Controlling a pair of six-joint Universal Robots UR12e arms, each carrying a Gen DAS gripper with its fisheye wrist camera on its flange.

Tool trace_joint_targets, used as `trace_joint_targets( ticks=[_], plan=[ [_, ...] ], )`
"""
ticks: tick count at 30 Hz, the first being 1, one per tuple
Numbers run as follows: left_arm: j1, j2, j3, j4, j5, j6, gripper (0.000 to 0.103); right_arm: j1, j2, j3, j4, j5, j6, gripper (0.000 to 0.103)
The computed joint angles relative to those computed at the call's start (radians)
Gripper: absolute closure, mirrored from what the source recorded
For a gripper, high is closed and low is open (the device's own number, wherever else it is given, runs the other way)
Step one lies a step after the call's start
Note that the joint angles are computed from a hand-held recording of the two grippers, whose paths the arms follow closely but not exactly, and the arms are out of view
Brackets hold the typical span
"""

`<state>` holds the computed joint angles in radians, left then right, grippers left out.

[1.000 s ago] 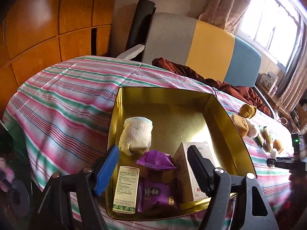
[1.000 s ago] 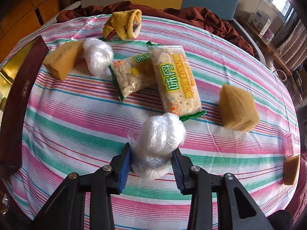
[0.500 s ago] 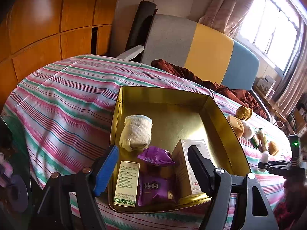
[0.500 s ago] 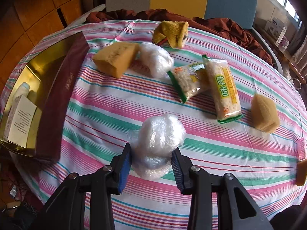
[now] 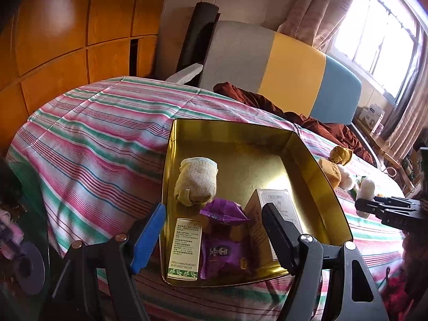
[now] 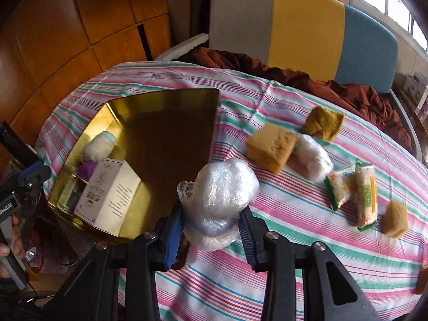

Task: Organize objects
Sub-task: 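Carry the plastic-wrapped ball into the gold tray and release it with right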

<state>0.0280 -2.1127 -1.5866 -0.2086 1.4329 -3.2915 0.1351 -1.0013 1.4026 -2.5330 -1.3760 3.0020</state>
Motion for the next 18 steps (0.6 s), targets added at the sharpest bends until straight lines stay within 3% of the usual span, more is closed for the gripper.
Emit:
trace_joint_targets(
  ticks=[6, 18],
  plan=[
    [0.004, 0.005, -0.009, 0.005, -0.001, -0.003, 0.028, 0.036, 0.021, -0.033, 0.000, 0.019, -0.052, 0.064],
    [0.014, 0.009, -0.021, 0.001, -0.001, -0.021, 0.028, 0.069, 0.054, -0.071, 0.078, -0.026, -0.105, 0.063]
  ],
)
